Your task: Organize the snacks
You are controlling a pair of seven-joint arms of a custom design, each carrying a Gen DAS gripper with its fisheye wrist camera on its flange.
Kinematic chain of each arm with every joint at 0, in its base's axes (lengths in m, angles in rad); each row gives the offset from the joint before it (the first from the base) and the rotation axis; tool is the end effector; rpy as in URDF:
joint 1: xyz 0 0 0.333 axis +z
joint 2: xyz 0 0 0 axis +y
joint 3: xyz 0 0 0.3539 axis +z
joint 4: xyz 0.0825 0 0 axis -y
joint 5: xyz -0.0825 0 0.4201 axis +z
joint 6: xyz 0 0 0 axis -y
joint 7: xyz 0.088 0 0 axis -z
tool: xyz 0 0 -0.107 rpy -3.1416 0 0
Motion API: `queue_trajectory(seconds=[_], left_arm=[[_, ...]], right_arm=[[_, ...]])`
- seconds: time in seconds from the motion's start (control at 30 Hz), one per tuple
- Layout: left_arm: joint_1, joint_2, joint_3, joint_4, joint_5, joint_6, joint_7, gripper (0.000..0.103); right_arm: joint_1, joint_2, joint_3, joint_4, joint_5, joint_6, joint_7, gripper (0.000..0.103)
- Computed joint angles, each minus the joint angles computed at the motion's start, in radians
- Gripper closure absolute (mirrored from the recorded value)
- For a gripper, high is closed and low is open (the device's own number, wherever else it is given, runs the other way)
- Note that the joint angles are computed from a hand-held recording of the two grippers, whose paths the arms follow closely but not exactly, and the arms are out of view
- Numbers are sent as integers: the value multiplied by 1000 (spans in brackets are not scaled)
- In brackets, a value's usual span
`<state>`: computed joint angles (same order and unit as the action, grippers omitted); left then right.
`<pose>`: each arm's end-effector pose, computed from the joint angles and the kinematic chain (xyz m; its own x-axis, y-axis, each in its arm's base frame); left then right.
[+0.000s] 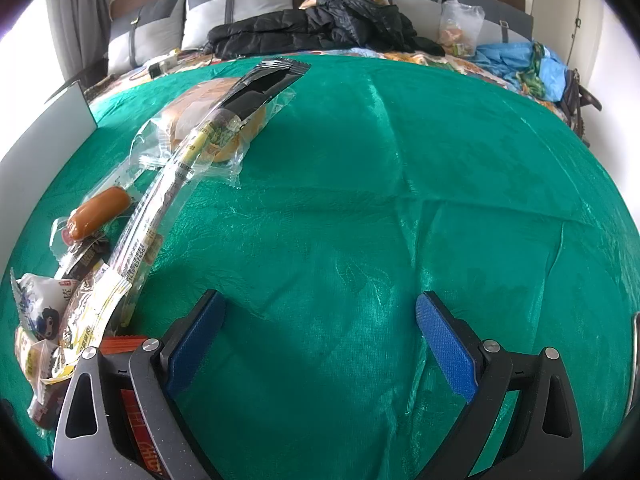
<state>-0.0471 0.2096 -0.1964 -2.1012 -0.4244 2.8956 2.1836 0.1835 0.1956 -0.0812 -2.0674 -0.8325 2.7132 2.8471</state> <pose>0.6368 -0.1275 0.3966 -0.4440 -0.8960 0.0066 -0.7283 0.3566 -0.5851 0.6378 0.0939 0.3925 -0.4530 -0.8913 -0.0191 -0.6996 0.3687 -0.6121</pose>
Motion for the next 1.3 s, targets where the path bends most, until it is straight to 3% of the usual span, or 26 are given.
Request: queue_trajectory(seconds=[1.3], left_arm=[[6, 3, -14, -8, -45, 36, 39, 0]], right_arm=[[1, -1, 1, -1, 0, -3, 1, 5]])
